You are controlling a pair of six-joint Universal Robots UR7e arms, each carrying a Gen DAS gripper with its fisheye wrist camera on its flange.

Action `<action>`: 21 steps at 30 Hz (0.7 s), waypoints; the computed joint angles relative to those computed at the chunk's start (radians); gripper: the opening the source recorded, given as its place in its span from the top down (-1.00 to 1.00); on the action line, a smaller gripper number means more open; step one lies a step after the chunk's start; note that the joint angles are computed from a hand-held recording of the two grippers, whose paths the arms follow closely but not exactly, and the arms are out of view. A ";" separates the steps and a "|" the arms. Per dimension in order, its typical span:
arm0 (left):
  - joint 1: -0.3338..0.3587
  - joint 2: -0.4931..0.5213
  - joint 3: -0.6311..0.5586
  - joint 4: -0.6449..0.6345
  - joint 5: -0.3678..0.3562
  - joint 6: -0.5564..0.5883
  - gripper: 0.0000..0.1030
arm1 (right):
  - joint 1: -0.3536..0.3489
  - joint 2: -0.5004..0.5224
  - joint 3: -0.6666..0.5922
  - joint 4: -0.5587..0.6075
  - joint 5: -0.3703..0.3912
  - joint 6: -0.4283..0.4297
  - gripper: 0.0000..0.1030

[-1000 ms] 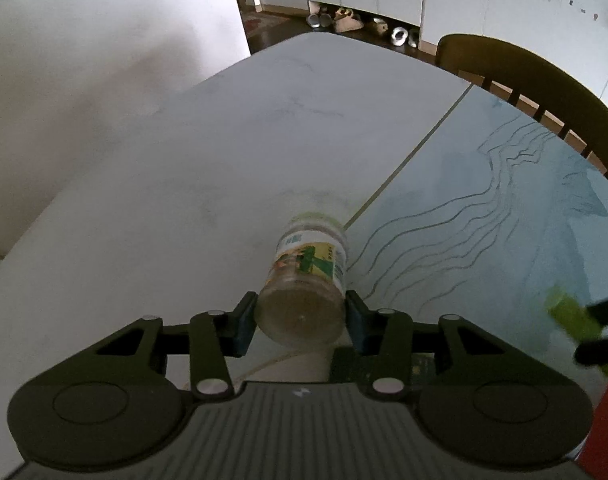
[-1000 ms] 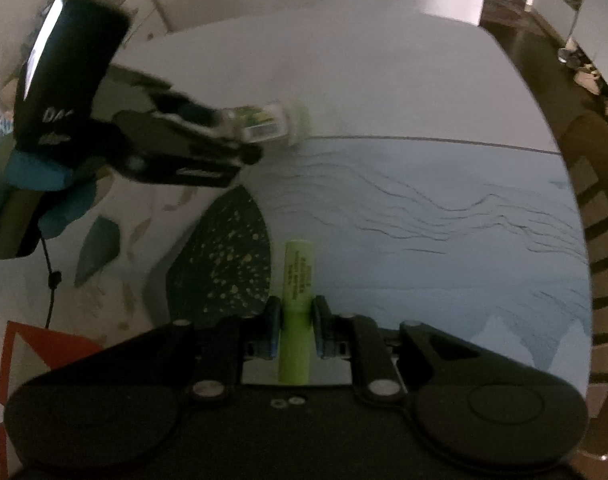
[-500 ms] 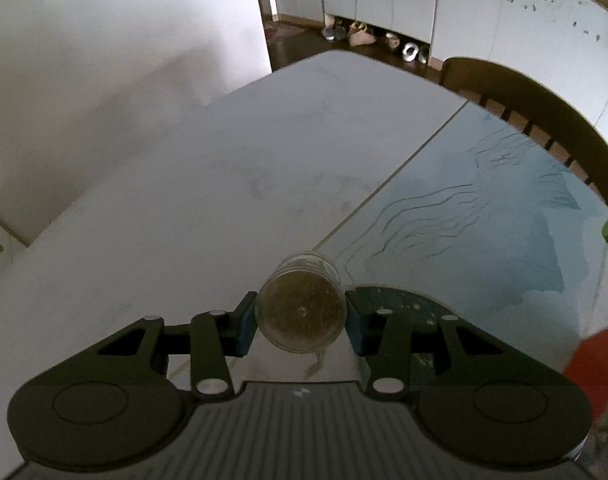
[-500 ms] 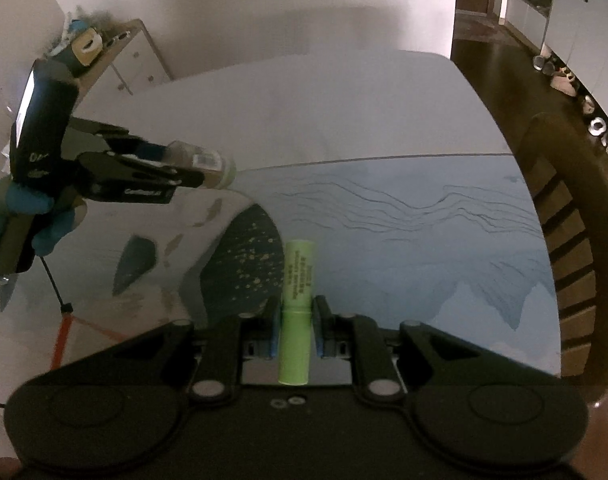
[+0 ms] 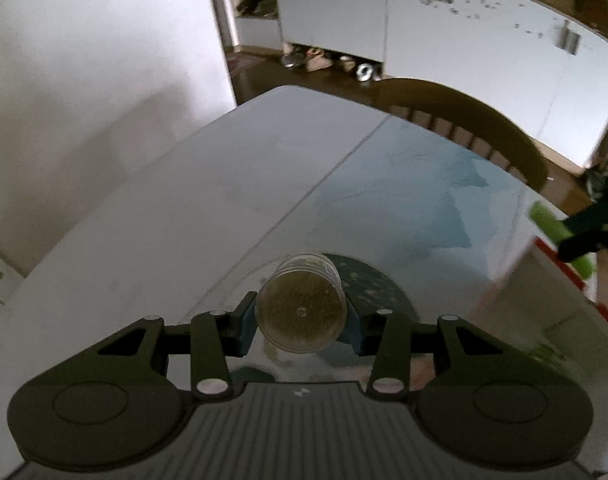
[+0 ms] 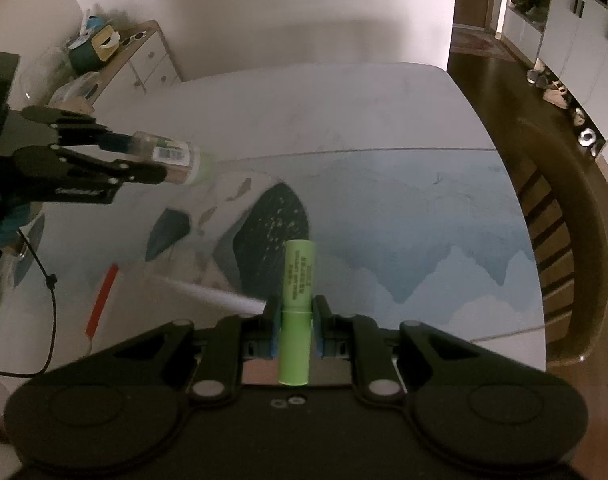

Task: Organize rigid objects
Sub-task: 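Carry the glass jar and highlighter into the white box with both grippers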

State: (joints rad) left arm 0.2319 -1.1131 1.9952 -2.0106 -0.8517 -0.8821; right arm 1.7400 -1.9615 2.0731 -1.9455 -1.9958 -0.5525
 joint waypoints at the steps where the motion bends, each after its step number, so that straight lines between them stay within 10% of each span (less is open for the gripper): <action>1: -0.012 -0.003 0.000 -0.003 -0.009 0.005 0.16 | 0.004 -0.012 0.007 0.004 -0.004 0.003 0.71; 21: -0.127 0.086 0.086 -0.233 -0.305 0.069 0.16 | -0.056 -0.212 0.210 0.066 -0.077 -0.013 0.71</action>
State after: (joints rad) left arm 0.1050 -1.0270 2.0814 -2.2432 -1.1568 -0.8129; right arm 1.6841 -2.1737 2.2835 -1.8799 -2.0730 -0.5650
